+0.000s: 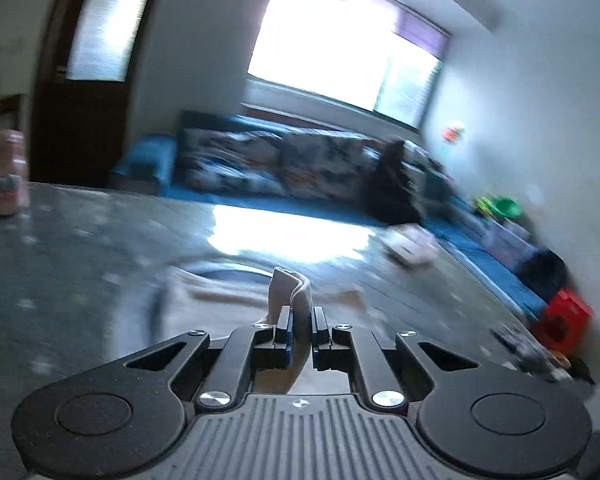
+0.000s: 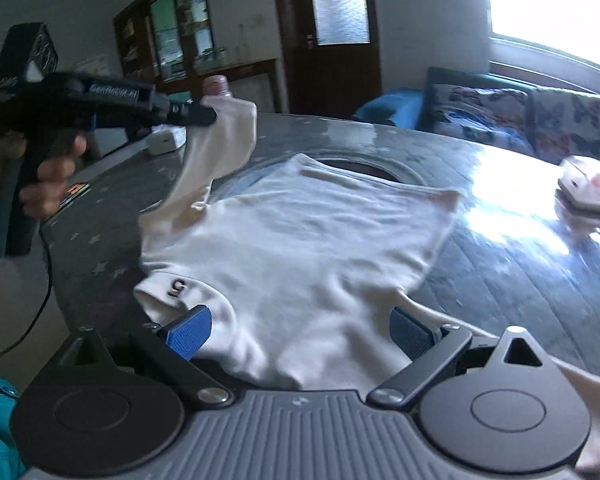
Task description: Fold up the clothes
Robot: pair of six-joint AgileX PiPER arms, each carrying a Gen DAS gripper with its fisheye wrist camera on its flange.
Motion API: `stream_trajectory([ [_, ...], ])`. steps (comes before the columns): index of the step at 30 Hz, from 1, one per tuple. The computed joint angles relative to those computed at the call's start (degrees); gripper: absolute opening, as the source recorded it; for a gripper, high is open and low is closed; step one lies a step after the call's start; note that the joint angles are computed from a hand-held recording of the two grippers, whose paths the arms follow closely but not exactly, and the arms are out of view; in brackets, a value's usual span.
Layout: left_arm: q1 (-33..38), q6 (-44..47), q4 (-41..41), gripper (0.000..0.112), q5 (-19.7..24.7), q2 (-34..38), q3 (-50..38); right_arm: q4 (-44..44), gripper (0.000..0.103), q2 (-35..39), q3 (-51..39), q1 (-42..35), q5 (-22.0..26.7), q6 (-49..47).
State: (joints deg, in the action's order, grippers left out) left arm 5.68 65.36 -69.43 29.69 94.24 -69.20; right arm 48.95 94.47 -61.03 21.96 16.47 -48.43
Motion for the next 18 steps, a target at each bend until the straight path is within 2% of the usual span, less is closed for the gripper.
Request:
stream_trajectory([
  [7,-5.4,1.1,2.2,0.012,0.1,1.9,3.9,7.7,0.097,-1.2,3.4,-2.3,-0.4,-6.1],
  [10,-5.8,0.9,4.0,0.019,1.4,3.0,4.5,7.2,0.097,-0.4,3.0,-2.1,-0.5,-5.1],
  [11,-5.5,1.5,4.3,0.029,2.4,3.1,5.0,6.8,0.097,-0.2,2.7,-2.0,-0.4,-4.6],
  [12,-4.8,2.2,5.0,0.047,3.7,3.0,5.4,6.4,0.097,0.1,2.3,-1.9,-0.3,-4.3],
  [13,-4.2,3.1,5.5,0.053,4.6,2.8,5.8,5.5,0.097,0.4,1.7,-1.7,-0.2,-3.5],
  [18,0.4,9.6,3.1,0.052,3.8,2.1,7.3,-2.3,0.096,3.0,-2.7,-0.7,0.3,5.1],
])
